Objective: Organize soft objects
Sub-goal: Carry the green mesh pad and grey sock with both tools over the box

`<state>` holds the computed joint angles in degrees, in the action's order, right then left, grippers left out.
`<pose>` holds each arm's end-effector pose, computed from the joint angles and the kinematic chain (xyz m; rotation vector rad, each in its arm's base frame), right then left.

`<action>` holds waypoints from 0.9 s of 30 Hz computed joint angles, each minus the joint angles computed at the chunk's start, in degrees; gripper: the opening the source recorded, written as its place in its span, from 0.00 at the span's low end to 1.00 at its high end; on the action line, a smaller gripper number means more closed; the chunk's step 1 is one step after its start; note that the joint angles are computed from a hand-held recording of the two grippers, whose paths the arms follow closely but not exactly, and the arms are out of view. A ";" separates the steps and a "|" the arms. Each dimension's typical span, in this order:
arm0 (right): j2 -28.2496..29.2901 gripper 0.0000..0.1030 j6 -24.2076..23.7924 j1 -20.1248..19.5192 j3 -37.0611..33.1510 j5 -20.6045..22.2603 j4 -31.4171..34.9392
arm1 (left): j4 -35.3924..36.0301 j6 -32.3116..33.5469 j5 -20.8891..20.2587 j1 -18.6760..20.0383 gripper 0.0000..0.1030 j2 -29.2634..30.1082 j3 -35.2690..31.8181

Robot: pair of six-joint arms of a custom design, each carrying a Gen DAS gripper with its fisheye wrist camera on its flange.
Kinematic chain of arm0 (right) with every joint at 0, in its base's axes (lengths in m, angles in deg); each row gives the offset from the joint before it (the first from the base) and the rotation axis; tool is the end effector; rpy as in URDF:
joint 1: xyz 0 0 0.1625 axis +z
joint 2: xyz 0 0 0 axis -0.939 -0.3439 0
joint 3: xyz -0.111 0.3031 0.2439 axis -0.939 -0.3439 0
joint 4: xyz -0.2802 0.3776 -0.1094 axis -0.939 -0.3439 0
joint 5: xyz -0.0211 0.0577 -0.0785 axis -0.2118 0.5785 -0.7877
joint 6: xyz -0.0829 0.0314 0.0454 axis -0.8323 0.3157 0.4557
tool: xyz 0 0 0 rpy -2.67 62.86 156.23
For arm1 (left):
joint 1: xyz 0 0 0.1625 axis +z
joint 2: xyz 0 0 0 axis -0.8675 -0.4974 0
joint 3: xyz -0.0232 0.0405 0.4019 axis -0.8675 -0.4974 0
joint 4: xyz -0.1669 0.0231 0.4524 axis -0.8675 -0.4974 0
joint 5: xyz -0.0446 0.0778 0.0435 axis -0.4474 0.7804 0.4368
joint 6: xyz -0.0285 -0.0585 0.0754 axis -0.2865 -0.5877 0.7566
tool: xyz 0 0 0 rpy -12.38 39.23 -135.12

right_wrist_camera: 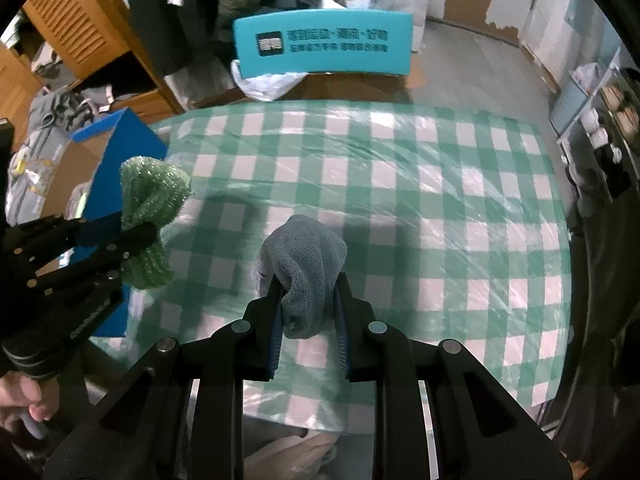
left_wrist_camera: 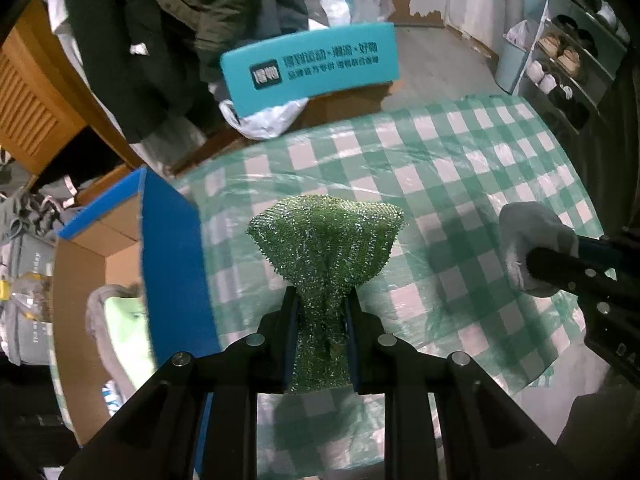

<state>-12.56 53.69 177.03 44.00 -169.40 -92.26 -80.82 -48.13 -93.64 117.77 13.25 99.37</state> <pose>0.2840 -0.6462 0.0739 0.5503 -2.5301 0.2461 -0.1459 -0.6283 0.2049 0.2809 2.2140 -0.4030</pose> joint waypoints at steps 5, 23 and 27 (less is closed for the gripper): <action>0.68 0.20 -0.66 1.44 -0.51 0.52 -0.26 | -0.07 0.50 1.64 -0.86 0.20 -2.98 1.93; 4.01 0.20 -3.29 5.35 -3.01 4.17 -1.53 | 0.81 -0.83 7.03 -1.42 0.20 -12.30 7.86; 4.76 0.20 -3.65 6.42 -3.80 4.72 -1.53 | 1.13 -1.22 7.94 -1.38 0.20 -14.19 8.79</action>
<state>-7.80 50.04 183.45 40.20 -164.68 -93.79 -79.69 -49.35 -85.71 116.39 -0.95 108.16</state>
